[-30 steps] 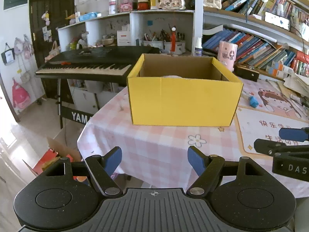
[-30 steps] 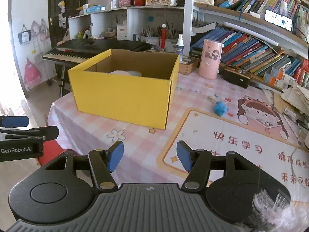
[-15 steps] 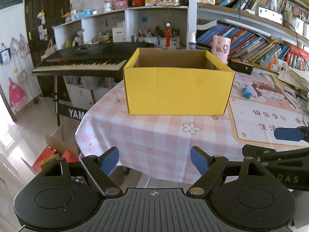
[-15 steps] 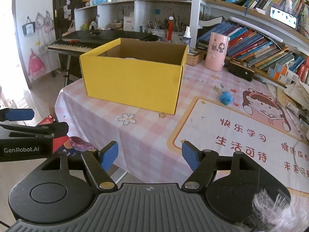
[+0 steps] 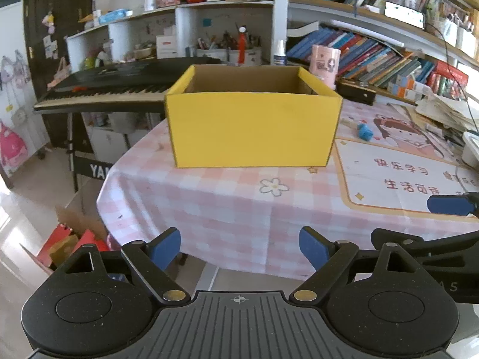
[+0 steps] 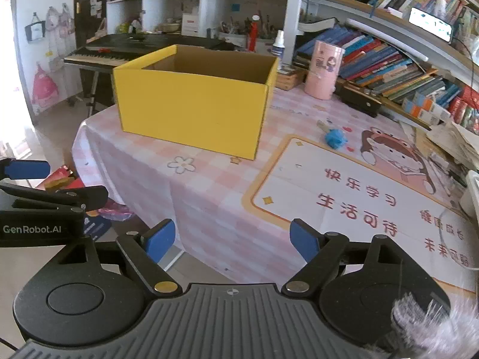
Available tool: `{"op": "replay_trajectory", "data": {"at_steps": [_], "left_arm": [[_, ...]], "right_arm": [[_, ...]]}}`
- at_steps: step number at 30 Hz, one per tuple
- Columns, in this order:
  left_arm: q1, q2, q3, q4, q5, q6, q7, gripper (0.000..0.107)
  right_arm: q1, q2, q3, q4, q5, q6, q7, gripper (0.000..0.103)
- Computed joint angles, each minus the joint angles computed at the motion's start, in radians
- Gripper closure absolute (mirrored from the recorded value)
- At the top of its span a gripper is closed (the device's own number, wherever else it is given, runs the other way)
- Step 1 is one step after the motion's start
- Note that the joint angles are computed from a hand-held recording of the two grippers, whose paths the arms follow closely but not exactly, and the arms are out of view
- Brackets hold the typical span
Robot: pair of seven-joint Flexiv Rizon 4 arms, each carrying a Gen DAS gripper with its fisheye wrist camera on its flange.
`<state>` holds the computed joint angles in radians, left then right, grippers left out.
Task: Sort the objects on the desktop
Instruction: 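Move both tools toward the blue plastic bag and white card box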
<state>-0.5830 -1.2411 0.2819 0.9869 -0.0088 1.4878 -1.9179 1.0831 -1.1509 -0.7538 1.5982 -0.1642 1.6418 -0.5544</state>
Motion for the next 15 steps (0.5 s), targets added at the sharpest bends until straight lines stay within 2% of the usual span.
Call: {"op": "replay_trajectory", "data": {"at_steps": [8, 15], "left_arm": [[0.03, -0.04, -0.082, -0.088, 0.004, -0.02, 0.095, 0.018], [0.045, -0.11, -0.15, -0.232, -0.004, -0.083, 0.194, 0.018]], "right_arm": [[0.032, 0.001, -0.042, 0.051, 0.021, -0.02, 0.041, 0.019], [0.044, 0.005, -0.067, 0.095, 0.029, -0.038, 0.091, 0.019]]}}
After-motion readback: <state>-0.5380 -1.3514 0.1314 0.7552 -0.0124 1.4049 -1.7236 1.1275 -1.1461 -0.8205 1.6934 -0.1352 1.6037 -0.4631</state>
